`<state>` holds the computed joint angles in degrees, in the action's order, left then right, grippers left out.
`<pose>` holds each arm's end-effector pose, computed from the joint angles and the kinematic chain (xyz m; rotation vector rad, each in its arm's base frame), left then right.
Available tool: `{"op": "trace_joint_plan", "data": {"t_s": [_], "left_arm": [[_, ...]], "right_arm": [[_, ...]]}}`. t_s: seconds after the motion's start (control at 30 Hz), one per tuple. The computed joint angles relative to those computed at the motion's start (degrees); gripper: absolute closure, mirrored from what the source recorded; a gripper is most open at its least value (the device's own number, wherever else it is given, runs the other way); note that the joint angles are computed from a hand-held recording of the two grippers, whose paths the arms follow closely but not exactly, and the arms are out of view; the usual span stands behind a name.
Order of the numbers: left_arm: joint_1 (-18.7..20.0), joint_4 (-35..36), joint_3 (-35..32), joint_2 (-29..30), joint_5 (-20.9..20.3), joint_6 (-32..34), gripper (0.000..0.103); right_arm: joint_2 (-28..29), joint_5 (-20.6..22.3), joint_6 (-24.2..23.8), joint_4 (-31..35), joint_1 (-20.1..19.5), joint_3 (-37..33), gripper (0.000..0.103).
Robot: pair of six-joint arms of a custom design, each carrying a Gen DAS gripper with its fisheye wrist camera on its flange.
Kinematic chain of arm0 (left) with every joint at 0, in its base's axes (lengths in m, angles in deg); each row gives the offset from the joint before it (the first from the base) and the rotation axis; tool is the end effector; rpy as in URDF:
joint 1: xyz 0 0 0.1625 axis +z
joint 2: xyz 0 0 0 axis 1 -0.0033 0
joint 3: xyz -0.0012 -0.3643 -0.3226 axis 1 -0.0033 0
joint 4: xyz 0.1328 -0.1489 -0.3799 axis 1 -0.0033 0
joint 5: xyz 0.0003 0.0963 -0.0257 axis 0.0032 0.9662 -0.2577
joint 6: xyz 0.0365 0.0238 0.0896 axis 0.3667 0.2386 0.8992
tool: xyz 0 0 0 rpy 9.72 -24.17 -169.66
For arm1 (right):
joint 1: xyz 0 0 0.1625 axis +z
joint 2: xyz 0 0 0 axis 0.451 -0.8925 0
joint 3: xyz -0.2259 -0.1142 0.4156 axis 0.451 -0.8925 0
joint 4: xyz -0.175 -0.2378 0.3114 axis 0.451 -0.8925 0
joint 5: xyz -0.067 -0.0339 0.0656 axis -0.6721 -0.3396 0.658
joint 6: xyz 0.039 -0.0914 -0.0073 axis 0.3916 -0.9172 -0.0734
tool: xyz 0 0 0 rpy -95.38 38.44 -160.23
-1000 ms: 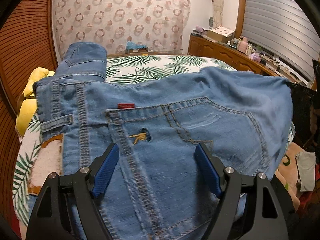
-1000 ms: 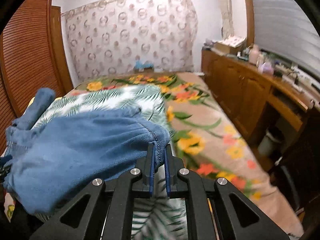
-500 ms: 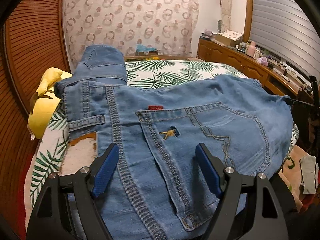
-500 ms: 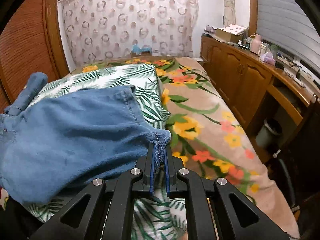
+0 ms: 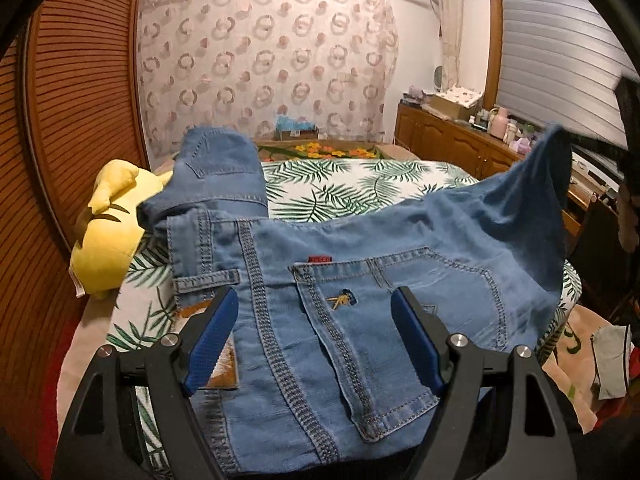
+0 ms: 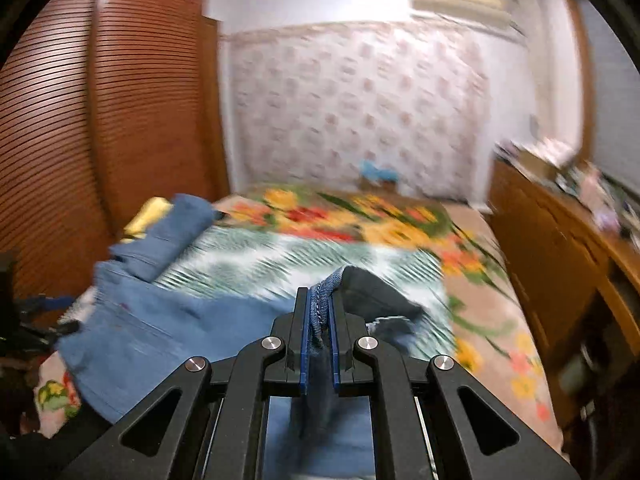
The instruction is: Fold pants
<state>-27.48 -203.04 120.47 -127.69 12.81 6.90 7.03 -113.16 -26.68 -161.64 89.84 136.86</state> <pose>0.0023 -0.4034 0.3025 0.7346 2.3015 -1.0303 0.2554 -0.3184 0.1774 0.9219 -2.1197 1.2344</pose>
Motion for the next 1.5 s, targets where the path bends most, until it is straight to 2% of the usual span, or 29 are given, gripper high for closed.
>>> {"op": "trace_joint_plan", "data": {"t_s": [0.1,0.27,0.33,0.43,0.5,0.6,0.8,0.97,1.1,1.23,1.3,1.4,1.5], "left_arm": [[-0.1,0.3,0.3,-1.7,0.1,0.2,0.024],[-0.3,0.9,0.5,-4.3,0.7,0.4,0.024],[-0.2,1.1,0.6,-5.4,0.6,0.7,0.024],[0.6,1.3,0.5,-6.6,0.3,0.9,0.024],[1.2,1.5,0.3,-7.2,0.1,0.9,0.024],[2.3,1.5,-0.1,-7.1,-0.2,1.0,0.024],[3.8,1.4,-0.6,-5.5,-2.0,0.7,0.024],[4.1,1.5,-1.0,-3.1,-2.9,0.7,0.024],[4.3,2.2,-1.5,-2.1,-4.4,0.8,0.024],[4.2,3.1,-2.2,-1.0,-6.3,1.0,0.037],[4.4,4.9,-3.0,-0.6,-7.9,0.8,0.053],[4.5,6.9,-3.7,0.9,-9.4,0.8,0.063],[4.7,8.8,-4.2,2.4,-9.5,0.8,0.065]], "right_arm": [[0.8,1.6,-0.3,6.4,4.9,-3.2,0.095],[2.4,8.1,0.4,17.9,9.1,-8.1,0.095],[3.0,9.4,0.7,23.3,9.5,-10.5,0.095],[4.1,9.4,4.6,30.5,9.2,-13.9,0.095],[4.6,8.7,4.6,33.2,8.8,-15.7,0.086],[4.9,7.6,3.8,34.3,7.8,-17.6,0.072],[7.5,1.9,3.9,32.7,8.4,-19.1,0.068],[9.2,-2.7,7.3,32.9,9.0,-19.5,0.066],[11.6,-4.3,8.7,33.9,8.0,-22.1,0.064],[12.8,-6.1,11.9,37.9,8.1,-24.4,0.058],[13.1,-6.9,13.9,40.5,8.2,-25.6,0.057],[13.8,-7.3,17.3,44.0,8.0,-27.3,0.056],[14.4,-7.1,21.6,48.1,7.7,-29.4,0.056]]}}
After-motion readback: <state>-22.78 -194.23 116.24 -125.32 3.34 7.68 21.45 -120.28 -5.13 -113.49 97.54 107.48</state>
